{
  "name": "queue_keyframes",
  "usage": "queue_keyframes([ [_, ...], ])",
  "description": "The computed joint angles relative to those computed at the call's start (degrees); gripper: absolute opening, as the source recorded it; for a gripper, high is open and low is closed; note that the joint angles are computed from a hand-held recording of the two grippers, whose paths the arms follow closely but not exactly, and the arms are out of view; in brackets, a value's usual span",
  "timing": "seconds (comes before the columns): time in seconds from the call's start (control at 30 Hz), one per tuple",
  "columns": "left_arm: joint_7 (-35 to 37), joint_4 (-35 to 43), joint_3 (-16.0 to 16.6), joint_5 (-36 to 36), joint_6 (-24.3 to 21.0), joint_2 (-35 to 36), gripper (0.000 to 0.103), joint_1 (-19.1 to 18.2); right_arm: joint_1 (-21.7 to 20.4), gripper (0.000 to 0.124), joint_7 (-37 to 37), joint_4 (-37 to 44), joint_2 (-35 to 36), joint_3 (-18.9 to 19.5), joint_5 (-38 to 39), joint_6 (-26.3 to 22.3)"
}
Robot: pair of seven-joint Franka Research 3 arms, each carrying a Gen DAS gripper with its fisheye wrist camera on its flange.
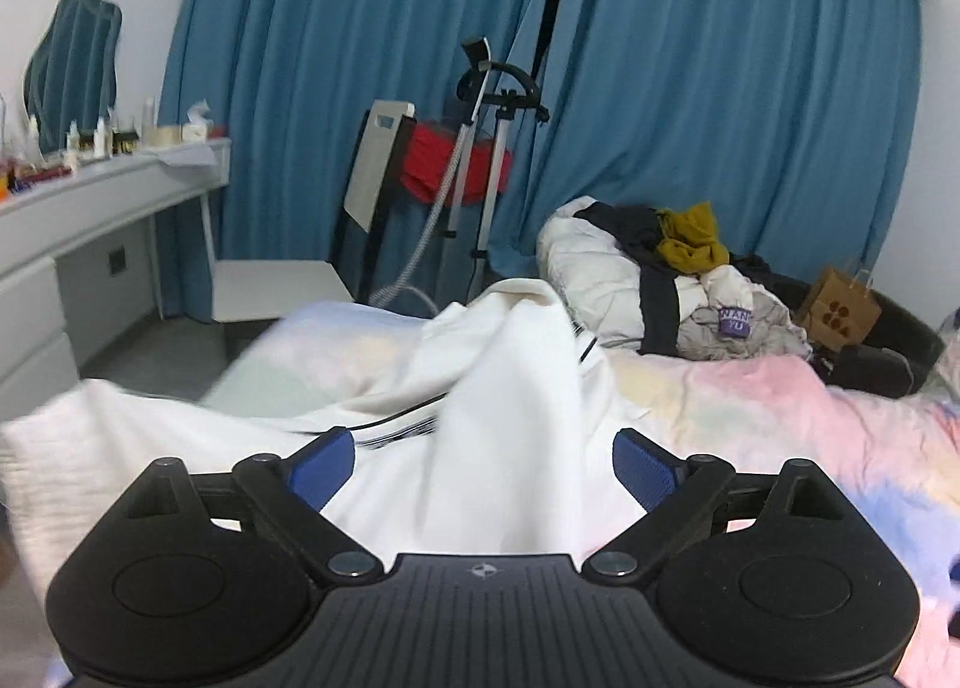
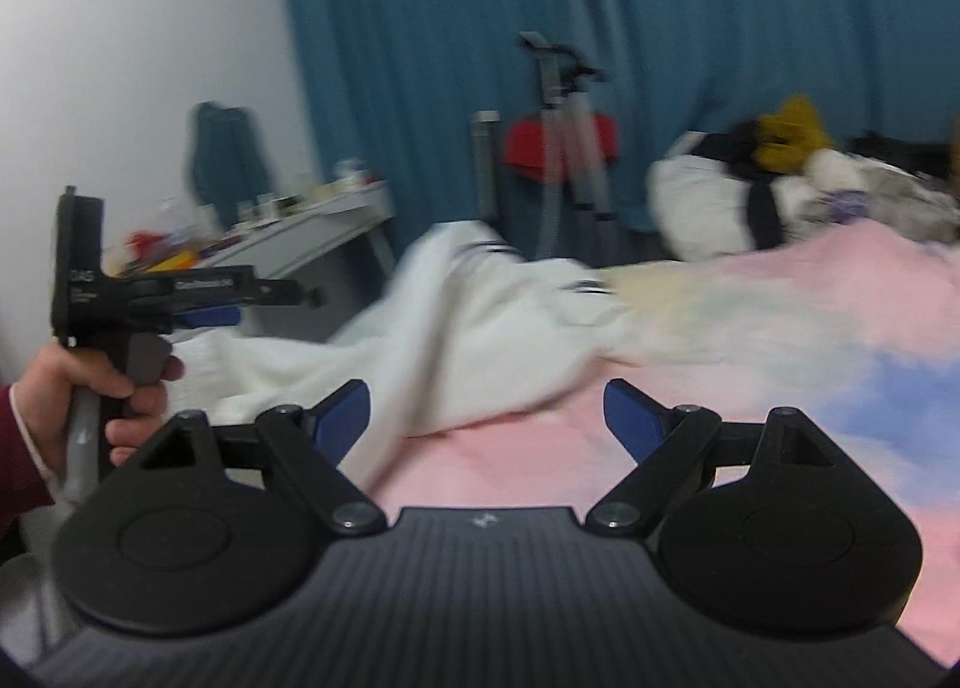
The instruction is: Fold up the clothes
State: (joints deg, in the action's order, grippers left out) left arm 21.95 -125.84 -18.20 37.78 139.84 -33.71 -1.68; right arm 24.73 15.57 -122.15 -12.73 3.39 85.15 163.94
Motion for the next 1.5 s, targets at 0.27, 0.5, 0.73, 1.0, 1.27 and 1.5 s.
queue_keyframes([
  [0.27, -6.9, 15.6, 2.4, 4.8, 6.4, 19.9, 0.090, 4.3, -2.9, 0.086, 11.3, 3.4, 8.2, 0.3, -10.5, 3.2],
  [0.5, 2.3, 36.2, 8.7, -3.8, 4.3, 40.9, 0.037, 0.8, -6.4, 0.086, 21.3, 8.9, 16.4, 1.0, -18.6, 0.2],
  [0.73, 11.7, 48.5, 12.4, 6.0, -1.5, 49.0, 0.009, -7.9, -9.7, 0.086, 25.2, 11.2, 19.6, 2.2, -20.2, -1.4],
  [1.0, 23.0, 37.1, 8.7, 5.8, 9.2, 39.3, 0.006, -11.8, -11.1, 0.086, 22.8, 9.4, 17.0, 2.9, -14.8, -0.1],
  [1.27, 29.8, 9.6, 3.3, -2.8, 21.0, 23.3, 0.007, -13.1, -10.1, 0.086, 12.9, 6.3, 11.1, 0.7, -2.4, 3.2],
  [1.5, 27.1, -2.4, 2.1, -8.2, 26.8, 21.9, 0.007, -13.7, -9.5, 0.086, 10.9, 5.7, 9.3, -0.9, 0.9, -0.5],
])
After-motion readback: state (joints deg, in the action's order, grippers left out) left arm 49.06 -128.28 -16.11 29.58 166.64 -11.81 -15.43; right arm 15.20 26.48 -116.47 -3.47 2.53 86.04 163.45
